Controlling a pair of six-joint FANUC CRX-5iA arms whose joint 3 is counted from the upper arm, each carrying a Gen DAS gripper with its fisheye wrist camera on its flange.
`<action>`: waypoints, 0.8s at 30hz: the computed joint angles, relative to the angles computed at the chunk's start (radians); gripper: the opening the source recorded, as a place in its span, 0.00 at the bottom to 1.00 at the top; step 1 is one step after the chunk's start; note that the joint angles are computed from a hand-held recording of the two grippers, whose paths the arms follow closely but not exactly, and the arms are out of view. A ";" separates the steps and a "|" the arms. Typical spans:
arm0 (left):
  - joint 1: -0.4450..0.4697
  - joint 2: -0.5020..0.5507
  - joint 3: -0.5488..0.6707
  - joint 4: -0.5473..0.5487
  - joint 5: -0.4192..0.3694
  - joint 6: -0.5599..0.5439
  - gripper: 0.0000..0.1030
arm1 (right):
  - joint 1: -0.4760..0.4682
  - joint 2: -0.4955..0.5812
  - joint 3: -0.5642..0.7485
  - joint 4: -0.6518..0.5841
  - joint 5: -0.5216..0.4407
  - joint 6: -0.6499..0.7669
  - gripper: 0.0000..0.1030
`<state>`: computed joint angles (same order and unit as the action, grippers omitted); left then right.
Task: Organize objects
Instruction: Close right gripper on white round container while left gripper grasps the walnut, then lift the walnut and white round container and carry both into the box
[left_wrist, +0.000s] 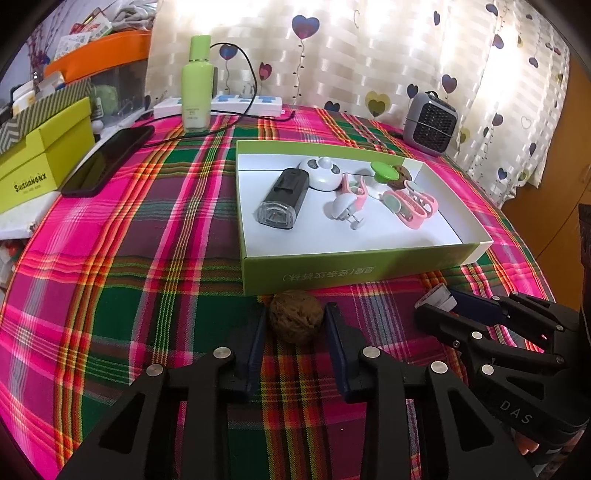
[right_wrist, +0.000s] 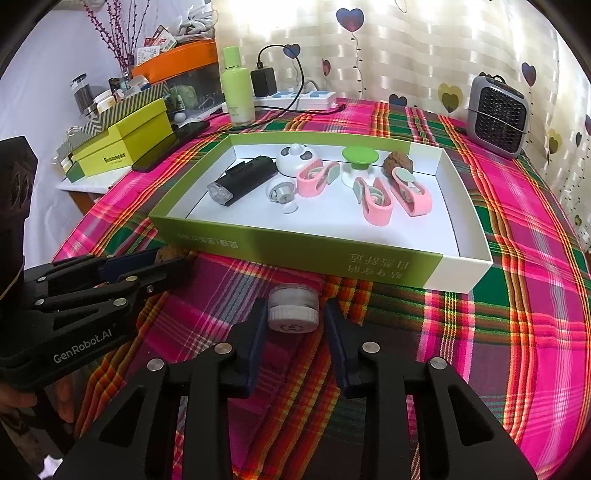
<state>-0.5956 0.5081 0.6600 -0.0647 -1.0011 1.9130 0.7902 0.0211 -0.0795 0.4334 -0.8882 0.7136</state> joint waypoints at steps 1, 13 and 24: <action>0.000 -0.001 -0.001 0.000 0.000 0.000 0.29 | 0.000 0.000 -0.001 0.000 0.001 0.000 0.30; -0.003 -0.005 -0.006 0.002 0.003 -0.006 0.29 | 0.003 -0.005 -0.008 0.010 0.010 -0.003 0.28; -0.015 -0.018 -0.008 -0.007 0.017 -0.011 0.29 | 0.006 -0.026 -0.030 0.028 0.025 -0.027 0.28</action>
<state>-0.6102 0.4901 0.6517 -0.0720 -0.9838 1.9019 0.7960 -0.0053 -0.1092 0.4610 -0.8630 0.6868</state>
